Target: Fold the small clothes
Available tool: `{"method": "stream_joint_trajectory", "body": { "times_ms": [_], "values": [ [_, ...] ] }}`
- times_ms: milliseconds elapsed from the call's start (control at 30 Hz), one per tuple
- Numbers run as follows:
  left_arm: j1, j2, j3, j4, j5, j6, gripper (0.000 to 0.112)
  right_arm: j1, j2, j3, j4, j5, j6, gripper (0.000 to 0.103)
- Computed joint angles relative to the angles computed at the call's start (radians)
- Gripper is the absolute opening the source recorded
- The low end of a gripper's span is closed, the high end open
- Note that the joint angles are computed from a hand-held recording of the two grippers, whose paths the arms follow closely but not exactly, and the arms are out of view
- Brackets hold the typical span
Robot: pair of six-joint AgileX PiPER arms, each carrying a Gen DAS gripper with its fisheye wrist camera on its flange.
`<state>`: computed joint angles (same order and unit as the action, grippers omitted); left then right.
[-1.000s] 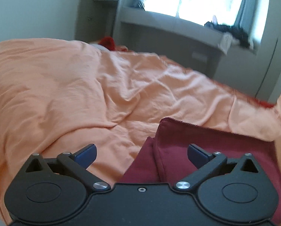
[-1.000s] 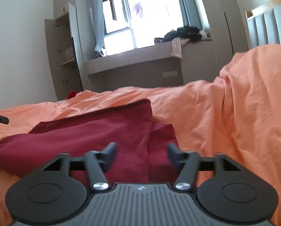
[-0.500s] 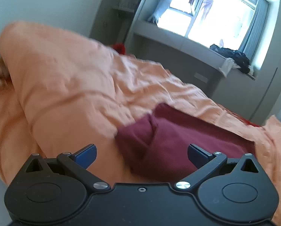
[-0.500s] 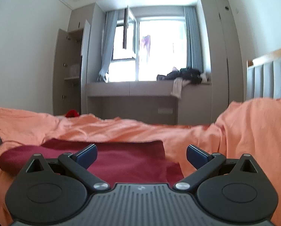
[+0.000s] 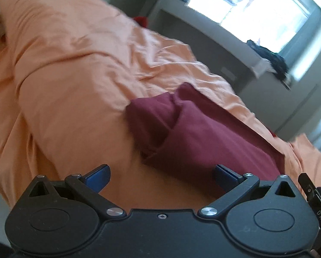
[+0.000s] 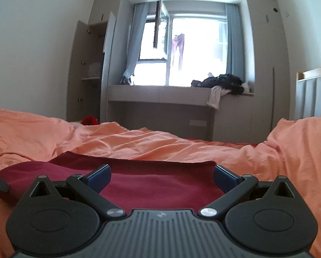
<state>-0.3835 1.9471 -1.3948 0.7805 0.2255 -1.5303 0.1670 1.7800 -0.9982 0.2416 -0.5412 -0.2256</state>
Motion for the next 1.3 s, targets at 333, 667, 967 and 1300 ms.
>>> {"method": "stream_joint_trajectory", "body": {
  "times_ms": [333,667,967,1300],
  "values": [
    [0.032,0.018,0.001,-0.174,-0.076,0.142,0.103,0.028,0.178,-0.243,0.016,0.169,-0.084,0.103],
    [0.057,0.028,-0.012,-0.457,-0.078,0.409,0.102,0.104,0.302,-0.040,0.135,-0.274,0.040,0.102],
    [0.060,0.043,-0.041,-0.551,-0.048,0.506,0.102,0.109,0.343,-0.005,0.133,-0.397,0.068,0.102],
    [0.061,0.047,-0.047,-0.553,-0.044,0.506,0.102,0.109,0.340,-0.005,0.136,-0.392,0.064,0.102]
  ]
}}
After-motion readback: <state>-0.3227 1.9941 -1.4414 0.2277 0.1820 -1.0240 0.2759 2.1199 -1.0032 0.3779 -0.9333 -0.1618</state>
